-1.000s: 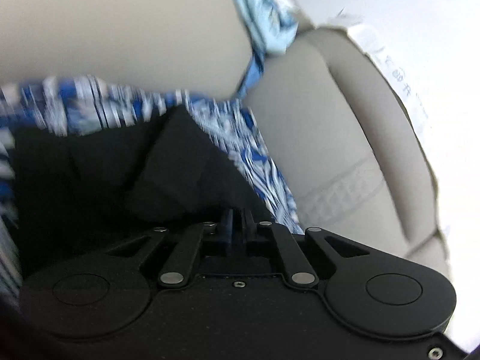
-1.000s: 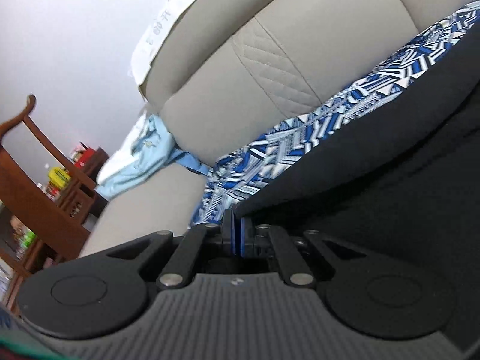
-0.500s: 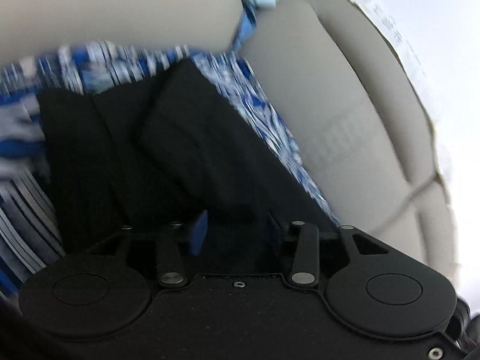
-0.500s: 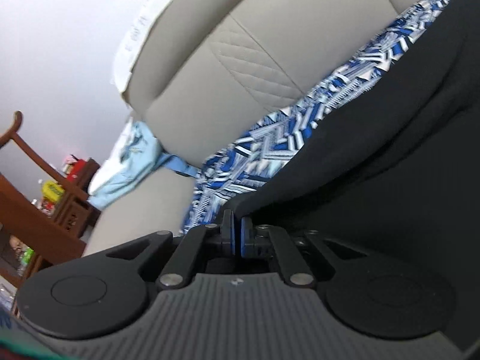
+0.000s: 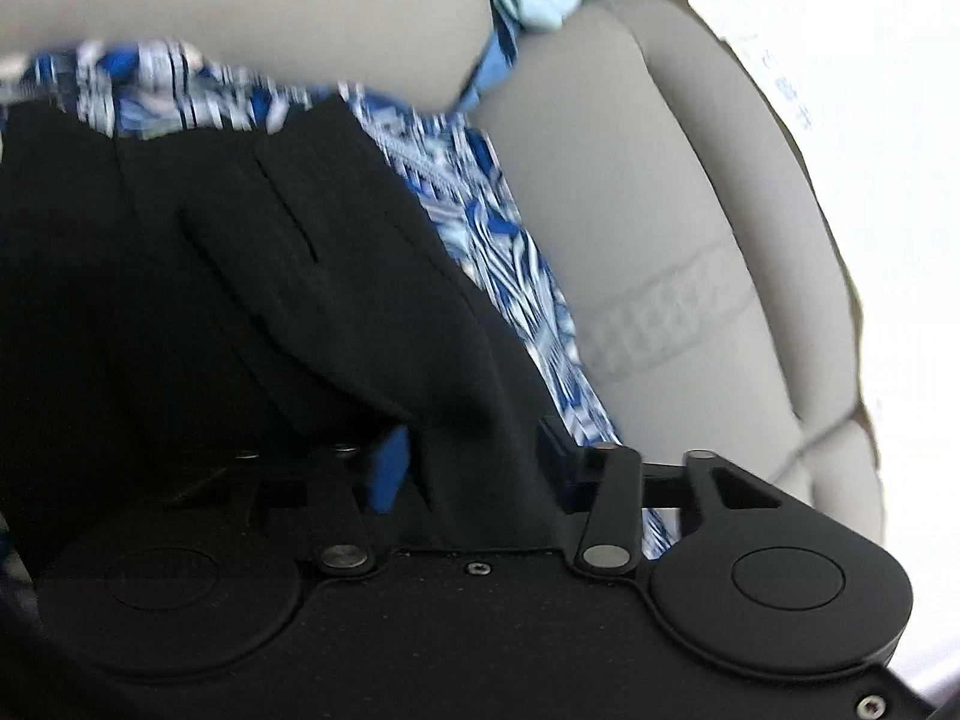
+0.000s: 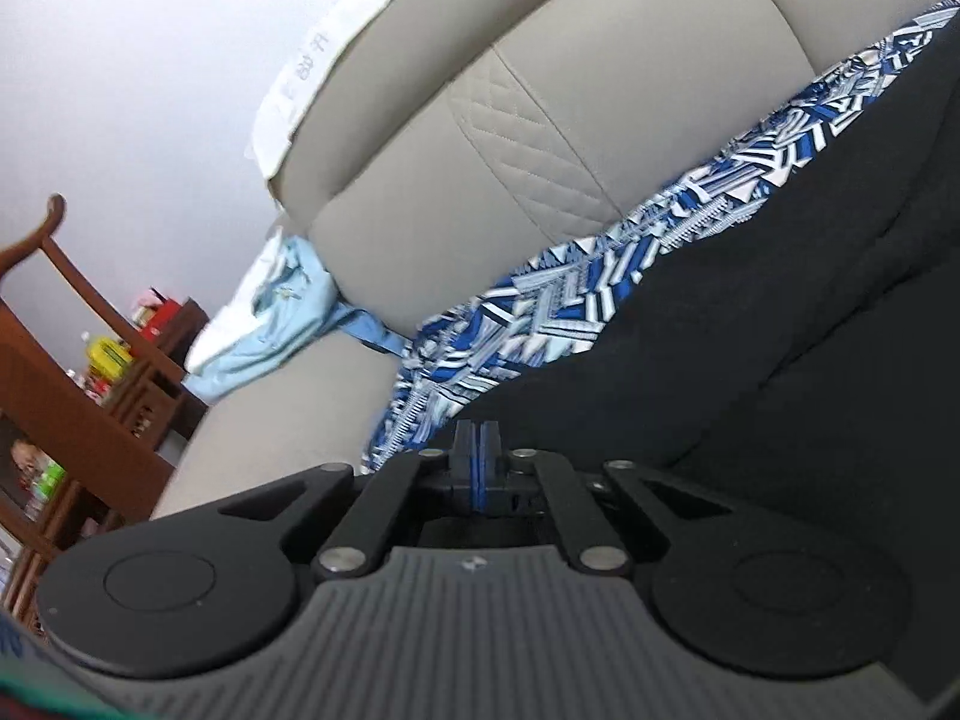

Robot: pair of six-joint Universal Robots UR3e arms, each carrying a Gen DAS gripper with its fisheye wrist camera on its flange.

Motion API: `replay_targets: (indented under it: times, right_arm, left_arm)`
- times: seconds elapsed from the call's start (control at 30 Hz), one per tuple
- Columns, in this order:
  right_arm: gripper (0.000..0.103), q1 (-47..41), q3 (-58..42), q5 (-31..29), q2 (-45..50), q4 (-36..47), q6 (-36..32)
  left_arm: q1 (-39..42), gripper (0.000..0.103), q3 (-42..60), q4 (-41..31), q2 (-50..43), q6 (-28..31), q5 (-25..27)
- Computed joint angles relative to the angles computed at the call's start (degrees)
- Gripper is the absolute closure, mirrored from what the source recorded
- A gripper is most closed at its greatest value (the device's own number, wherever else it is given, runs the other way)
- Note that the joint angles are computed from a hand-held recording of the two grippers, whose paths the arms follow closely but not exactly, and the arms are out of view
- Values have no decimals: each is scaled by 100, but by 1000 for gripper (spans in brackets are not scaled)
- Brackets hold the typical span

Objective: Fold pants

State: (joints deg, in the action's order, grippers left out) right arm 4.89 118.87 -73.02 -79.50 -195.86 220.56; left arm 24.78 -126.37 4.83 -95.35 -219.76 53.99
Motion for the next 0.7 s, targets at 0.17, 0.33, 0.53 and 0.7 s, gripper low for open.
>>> replay_targets:
  times: [0.17, 0.33, 0.53, 0.7]
  right_arm:
    - [92, -177, 185, 338, 110, 101, 68]
    - [66, -412, 451, 1026, 332, 67, -98]
    - [60, -341, 101, 1230, 1187, -639, 310]
    - [60, -183, -620, 1055, 1831, -862, 727]
  left_arm:
    - [112, 81, 117, -304, -65, 40, 99]
    - [185, 98, -7, -563, 162, 569, 237]
    - [154, 100, 188, -477, 191, 652, 243]
    - [-83, 100, 380, -805, 362, 1144, 664]
